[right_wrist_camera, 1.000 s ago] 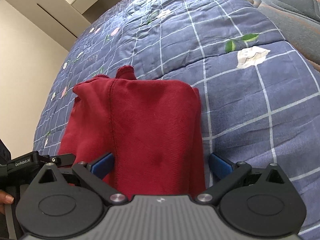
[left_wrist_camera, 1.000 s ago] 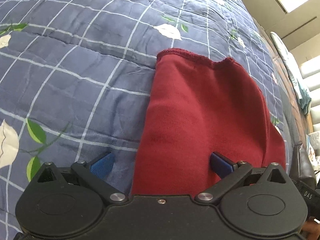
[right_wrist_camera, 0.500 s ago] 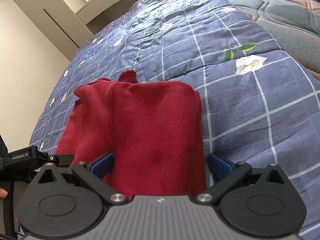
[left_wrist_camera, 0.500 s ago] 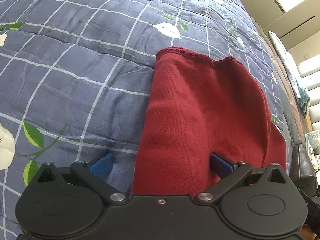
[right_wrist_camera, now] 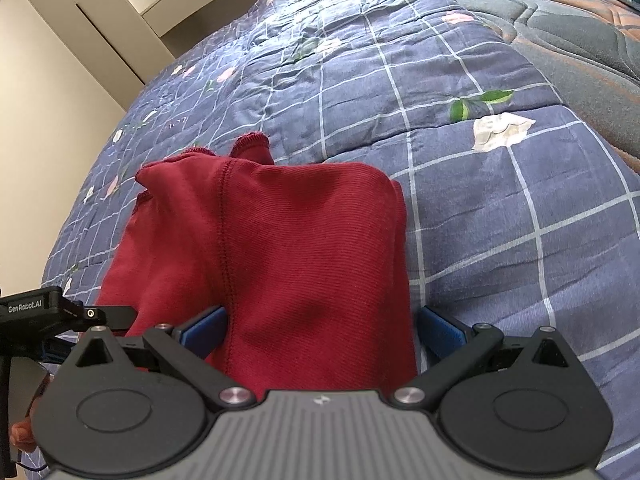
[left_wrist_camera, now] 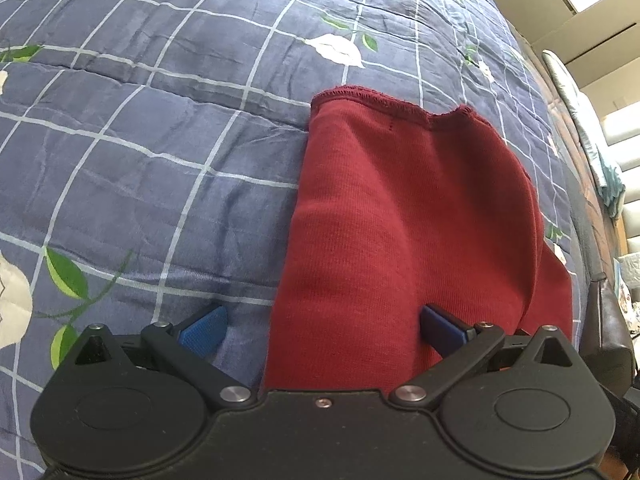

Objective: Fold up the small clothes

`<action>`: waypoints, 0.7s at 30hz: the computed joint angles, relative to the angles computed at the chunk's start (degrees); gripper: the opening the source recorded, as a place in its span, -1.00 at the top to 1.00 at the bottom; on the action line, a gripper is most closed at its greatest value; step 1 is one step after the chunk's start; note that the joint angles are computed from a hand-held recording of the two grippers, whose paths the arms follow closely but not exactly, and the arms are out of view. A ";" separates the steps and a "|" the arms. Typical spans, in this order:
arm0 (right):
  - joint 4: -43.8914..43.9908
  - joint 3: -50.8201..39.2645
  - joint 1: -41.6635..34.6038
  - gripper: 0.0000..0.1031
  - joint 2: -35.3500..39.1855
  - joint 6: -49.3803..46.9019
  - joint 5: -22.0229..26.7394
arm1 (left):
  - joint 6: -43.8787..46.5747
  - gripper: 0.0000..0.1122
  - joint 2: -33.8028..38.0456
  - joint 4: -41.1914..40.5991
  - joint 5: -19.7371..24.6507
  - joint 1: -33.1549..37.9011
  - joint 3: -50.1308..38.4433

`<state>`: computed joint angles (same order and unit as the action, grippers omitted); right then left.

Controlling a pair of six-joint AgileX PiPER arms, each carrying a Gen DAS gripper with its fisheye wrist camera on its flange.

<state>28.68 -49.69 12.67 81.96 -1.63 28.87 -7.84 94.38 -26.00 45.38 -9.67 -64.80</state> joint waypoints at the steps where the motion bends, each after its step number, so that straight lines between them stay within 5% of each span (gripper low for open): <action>1: -0.92 -0.50 0.16 -1.00 0.22 0.89 0.48 | 0.41 -0.83 0.12 -0.29 0.13 0.17 -0.08; 13: -16.49 -8.62 4.45 -1.00 3.01 23.16 8.80 | 2.73 -0.83 0.82 -2.37 2.49 1.68 -1.25; 18: -17.65 -7.80 5.47 -0.99 2.05 29.01 7.96 | 5.30 -0.82 1.30 -3.87 5.36 2.33 -2.73; 21: -17.18 -6.93 5.71 -0.77 1.28 29.00 6.63 | 8.31 -0.70 1.33 -6.53 6.02 2.89 -2.65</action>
<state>11.51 -56.62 18.37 83.24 27.37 35.50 0.48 95.71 -32.53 51.41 -6.78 -67.45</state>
